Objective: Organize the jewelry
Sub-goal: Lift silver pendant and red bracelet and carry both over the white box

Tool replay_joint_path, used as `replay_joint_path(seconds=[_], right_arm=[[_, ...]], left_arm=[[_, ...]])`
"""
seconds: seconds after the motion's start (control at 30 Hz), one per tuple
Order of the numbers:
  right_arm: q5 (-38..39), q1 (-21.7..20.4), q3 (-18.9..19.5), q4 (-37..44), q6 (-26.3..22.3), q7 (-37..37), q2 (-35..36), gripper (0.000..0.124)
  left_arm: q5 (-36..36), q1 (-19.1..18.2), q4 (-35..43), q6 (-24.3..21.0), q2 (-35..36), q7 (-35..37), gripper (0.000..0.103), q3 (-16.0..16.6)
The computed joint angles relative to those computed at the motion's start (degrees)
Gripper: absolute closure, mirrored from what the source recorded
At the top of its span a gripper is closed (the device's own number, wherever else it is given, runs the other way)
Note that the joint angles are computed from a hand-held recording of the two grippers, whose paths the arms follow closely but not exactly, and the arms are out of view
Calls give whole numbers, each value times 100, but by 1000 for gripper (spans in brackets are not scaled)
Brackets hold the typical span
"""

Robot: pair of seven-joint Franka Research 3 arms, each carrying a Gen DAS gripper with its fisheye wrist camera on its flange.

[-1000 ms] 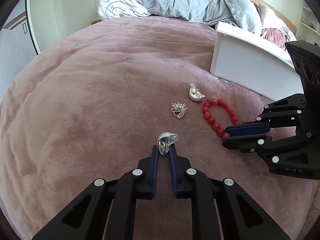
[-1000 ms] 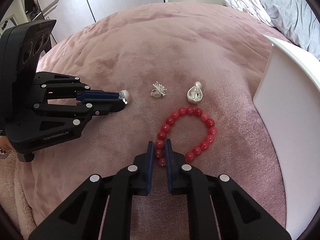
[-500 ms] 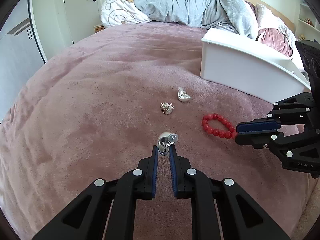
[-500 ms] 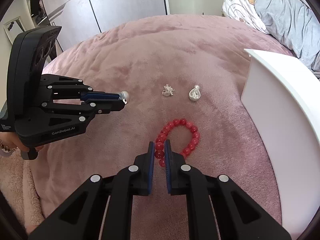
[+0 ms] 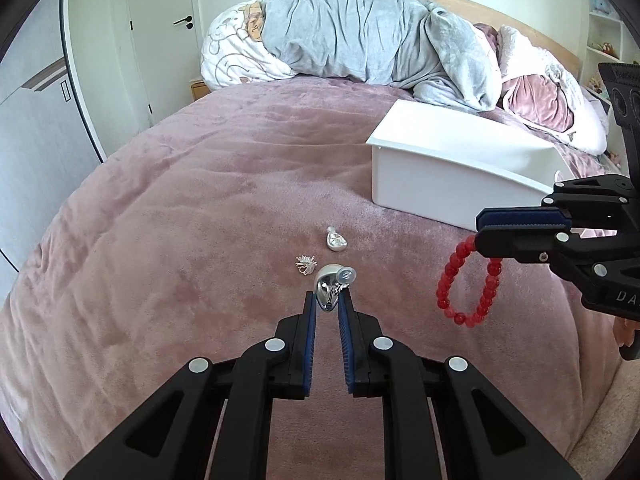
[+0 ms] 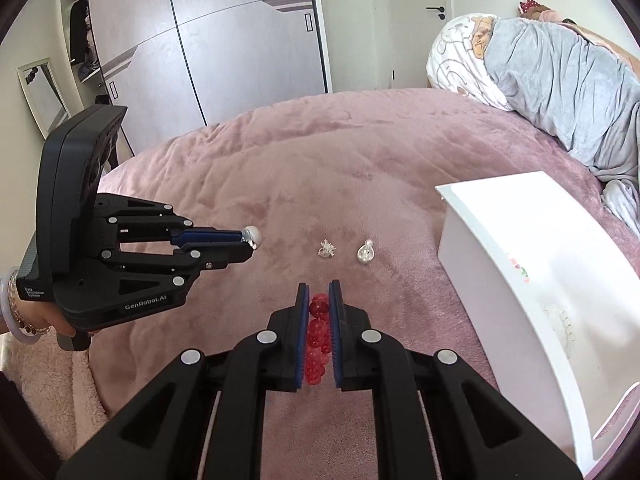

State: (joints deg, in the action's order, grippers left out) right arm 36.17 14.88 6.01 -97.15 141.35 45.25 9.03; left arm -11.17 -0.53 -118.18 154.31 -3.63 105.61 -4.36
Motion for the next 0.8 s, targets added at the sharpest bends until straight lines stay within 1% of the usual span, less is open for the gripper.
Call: replay_joint_path(seconds=[0.1,0.17,0.47,0.67,0.8], right_arm=[[134,-50,-28,-47,77,-87,-154,113],[219,-77,-55,-60,140,-123,-241,114],[463,-233,-207,28,287,-249,-452,114],[550,-366,-318,85,321,-251,-541,113],[468,-451,-382,109,379,-257,-584,113]], left_arm=[[-232,-41,135,-166,-22,-67,87,-14],[-321,-72,219,-192,-34,-72,87,-31],[176,-225,718,-228,33,-391,87,-183],[265,-318,1189,-336,258,-539,87,-288],[300,-379,1518,-425,455,-572,87,-389]])
